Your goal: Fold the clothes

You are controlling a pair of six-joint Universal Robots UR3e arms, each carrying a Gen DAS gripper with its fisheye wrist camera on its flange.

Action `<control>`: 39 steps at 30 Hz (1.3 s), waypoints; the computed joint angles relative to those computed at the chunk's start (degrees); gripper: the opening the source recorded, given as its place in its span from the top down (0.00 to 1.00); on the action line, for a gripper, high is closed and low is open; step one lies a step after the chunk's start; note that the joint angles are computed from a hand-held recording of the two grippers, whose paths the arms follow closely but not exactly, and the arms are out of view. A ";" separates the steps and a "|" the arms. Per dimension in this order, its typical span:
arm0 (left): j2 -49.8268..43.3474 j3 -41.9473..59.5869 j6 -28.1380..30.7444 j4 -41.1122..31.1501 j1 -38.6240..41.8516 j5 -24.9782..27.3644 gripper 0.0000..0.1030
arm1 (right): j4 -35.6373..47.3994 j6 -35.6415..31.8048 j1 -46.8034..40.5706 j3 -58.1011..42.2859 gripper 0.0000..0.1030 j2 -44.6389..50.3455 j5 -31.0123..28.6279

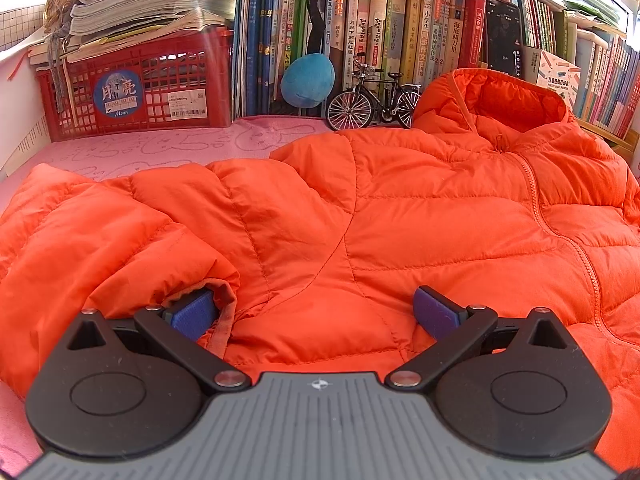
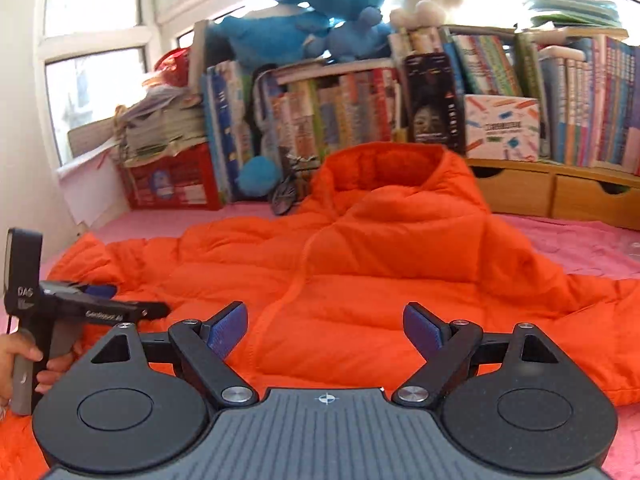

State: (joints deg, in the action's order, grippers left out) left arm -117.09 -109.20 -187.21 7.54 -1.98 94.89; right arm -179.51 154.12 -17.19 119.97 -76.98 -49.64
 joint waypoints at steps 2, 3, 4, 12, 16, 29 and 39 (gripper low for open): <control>-0.01 -0.01 -0.03 0.11 -0.04 0.06 0.00 | -5.80 -1.97 6.26 3.23 0.17 0.70 -7.84; 0.01 -0.08 -0.05 0.28 -0.05 0.06 0.00 | -8.46 -2.83 9.73 4.31 0.17 1.48 -12.08; 0.04 -0.10 -0.11 0.34 -0.03 0.06 0.00 | -13.30 -3.62 11.79 6.24 0.16 2.33 -15.64; -0.09 0.50 -0.34 -0.17 -0.72 1.59 0.00 | -20.32 -2.69 1.48 12.10 0.08 0.73 -24.71; -0.44 0.84 -0.08 0.35 -2.01 4.39 0.00 | -26.14 -4.17 -5.67 15.28 0.08 1.60 -29.22; 3.03 -3.40 10.32 12.05 -14.46 13.68 0.00 | -29.40 -7.26 -7.95 23.40 0.09 -8.62 -21.32; -6.12 8.33 10.60 4.28 -16.45 8.98 0.00 | -14.32 4.63 2.97 -4.58 0.08 2.20 -20.63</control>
